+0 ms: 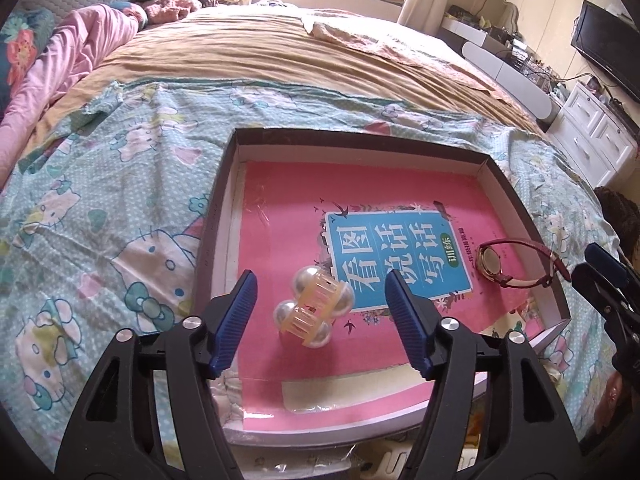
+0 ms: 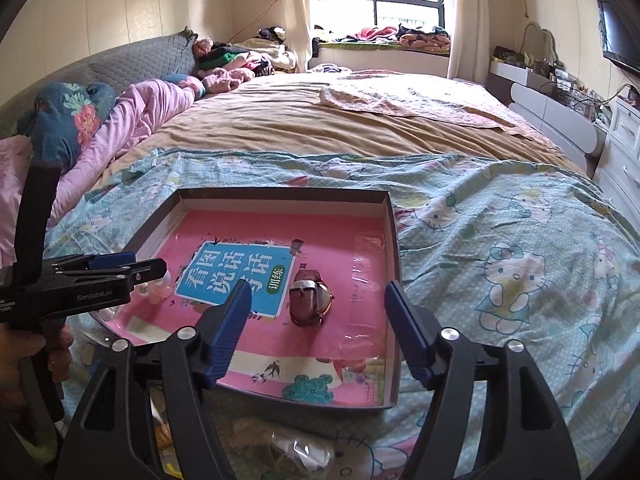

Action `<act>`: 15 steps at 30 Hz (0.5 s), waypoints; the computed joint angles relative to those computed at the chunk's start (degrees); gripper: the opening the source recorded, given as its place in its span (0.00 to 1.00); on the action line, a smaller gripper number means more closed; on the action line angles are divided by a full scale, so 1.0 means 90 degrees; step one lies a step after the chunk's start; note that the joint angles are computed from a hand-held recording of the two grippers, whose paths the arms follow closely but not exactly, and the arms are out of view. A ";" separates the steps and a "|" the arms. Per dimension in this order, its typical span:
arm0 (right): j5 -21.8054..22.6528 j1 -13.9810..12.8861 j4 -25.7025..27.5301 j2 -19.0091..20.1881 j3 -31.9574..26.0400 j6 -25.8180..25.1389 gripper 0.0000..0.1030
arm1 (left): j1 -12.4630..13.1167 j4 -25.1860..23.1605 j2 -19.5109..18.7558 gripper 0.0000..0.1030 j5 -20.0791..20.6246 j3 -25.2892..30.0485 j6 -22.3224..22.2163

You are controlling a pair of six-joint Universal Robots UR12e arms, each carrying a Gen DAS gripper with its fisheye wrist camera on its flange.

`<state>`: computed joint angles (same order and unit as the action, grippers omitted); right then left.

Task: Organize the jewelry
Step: 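Open the right tool releasing the watch while the left releases the pearl clip, then withdraw both tools from the tray back toward the remaining loose items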

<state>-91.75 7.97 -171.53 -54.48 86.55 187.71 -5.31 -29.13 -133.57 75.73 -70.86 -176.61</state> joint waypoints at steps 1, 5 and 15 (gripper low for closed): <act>0.0005 -0.0002 -0.0024 -0.0030 0.0038 0.0020 0.70 | 0.0006 0.0035 0.0015 0.62 0.0001 -0.0012 -0.0022; -0.0042 0.0001 -0.0084 -0.0124 0.0161 0.0089 0.75 | 0.0043 0.0267 0.0116 0.77 -0.0019 -0.0153 -0.0173; -0.0086 0.0010 -0.0316 -0.0331 0.0422 0.0161 0.83 | 0.0113 0.0759 0.0330 0.91 0.0030 -0.0465 -0.0533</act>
<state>-92.52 8.06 -174.38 -57.46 90.34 189.16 -4.29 -22.30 -130.60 76.00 -75.05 -181.40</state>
